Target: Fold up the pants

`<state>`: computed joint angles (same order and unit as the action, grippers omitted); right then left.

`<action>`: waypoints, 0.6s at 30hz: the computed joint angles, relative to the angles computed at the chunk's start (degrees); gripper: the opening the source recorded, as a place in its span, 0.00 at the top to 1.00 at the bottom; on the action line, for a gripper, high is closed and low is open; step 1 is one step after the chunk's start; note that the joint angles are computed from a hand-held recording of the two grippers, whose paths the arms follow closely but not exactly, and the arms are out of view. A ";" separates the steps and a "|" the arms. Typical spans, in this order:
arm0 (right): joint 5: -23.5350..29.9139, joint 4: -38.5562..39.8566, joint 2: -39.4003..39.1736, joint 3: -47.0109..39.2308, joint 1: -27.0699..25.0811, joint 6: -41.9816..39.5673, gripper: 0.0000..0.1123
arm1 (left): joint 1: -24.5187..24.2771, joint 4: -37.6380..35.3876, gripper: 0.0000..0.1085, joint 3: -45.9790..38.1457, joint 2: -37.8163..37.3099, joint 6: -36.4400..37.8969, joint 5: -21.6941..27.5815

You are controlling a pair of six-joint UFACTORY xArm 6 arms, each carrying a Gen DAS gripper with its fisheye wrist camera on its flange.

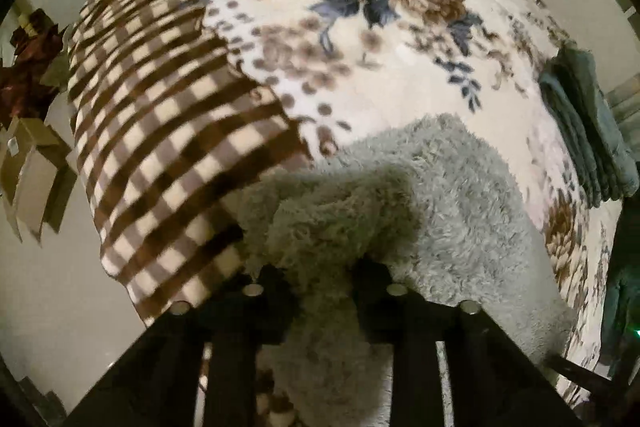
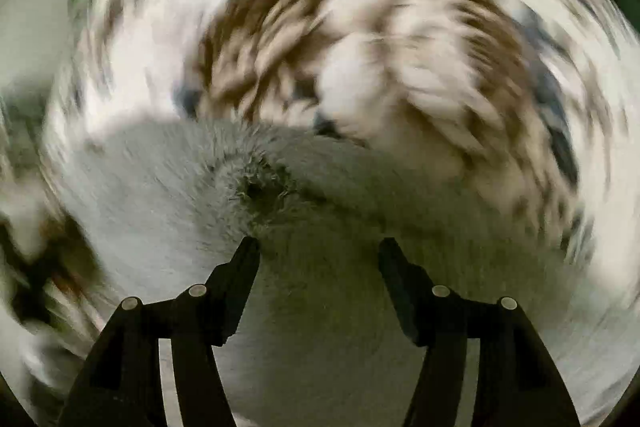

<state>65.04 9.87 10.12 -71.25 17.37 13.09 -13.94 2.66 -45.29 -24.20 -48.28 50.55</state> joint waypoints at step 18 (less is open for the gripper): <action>-12.43 7.26 -10.58 11.42 -4.57 1.31 0.46 | 1.01 -1.95 0.78 -2.18 -1.94 2.78 5.40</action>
<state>52.61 17.12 -0.46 -59.83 12.81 14.40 -12.94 0.71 -47.46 -26.14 -45.50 55.95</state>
